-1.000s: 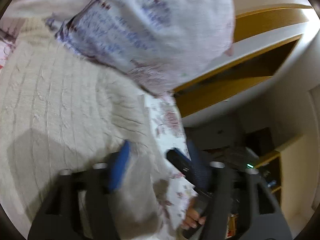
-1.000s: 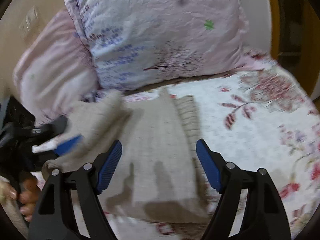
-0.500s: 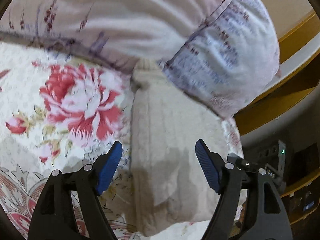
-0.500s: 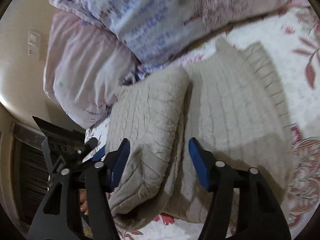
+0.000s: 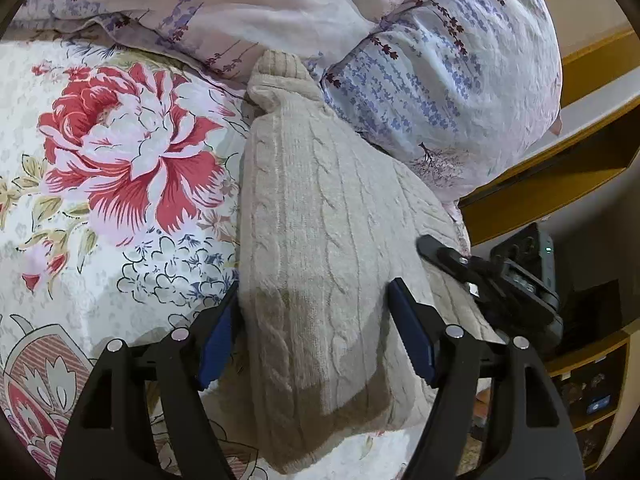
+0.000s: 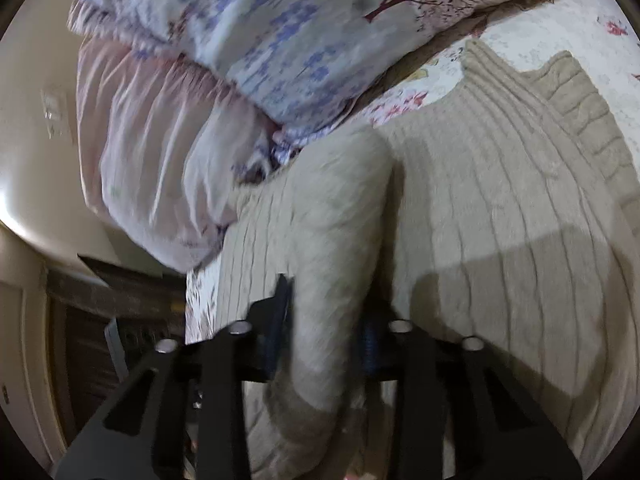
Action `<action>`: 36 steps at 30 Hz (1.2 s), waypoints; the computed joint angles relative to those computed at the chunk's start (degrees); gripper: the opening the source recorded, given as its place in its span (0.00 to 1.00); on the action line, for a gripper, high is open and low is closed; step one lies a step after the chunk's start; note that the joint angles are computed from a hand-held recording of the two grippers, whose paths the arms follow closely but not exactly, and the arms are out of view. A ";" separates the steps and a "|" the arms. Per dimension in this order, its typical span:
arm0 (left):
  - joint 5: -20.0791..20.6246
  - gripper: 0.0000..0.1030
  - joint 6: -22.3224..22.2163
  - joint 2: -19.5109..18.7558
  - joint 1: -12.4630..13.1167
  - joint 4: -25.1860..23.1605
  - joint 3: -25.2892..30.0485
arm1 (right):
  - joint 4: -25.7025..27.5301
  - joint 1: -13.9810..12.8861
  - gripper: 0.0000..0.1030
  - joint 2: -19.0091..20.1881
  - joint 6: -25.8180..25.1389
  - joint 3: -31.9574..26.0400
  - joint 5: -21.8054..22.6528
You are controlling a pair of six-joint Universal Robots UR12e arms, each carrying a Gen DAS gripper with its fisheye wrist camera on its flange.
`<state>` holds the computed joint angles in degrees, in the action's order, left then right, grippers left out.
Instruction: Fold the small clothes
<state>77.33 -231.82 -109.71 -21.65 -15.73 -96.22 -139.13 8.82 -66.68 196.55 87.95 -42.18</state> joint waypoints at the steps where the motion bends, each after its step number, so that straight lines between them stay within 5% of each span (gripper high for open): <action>1: 0.02 0.71 -0.25 -0.25 0.07 1.74 -0.25 | -0.38 0.02 0.17 0.17 0.16 -0.07 0.03; 11: -0.15 0.71 -0.49 0.46 0.18 4.35 -1.30 | -12.49 2.33 0.15 -4.48 -9.86 1.35 -16.11; 19: -0.76 0.71 3.65 -0.69 -1.03 1.90 1.02 | -14.16 3.53 0.14 -6.71 -16.43 3.04 -33.26; 32: -2.23 0.71 6.61 -1.60 -1.59 0.15 2.89 | -19.17 2.51 0.14 -7.26 -17.28 5.98 -33.56; 36: -3.64 0.69 6.86 -1.90 -1.46 -0.24 3.21 | -11.27 1.83 0.19 -5.95 -14.38 4.11 -34.05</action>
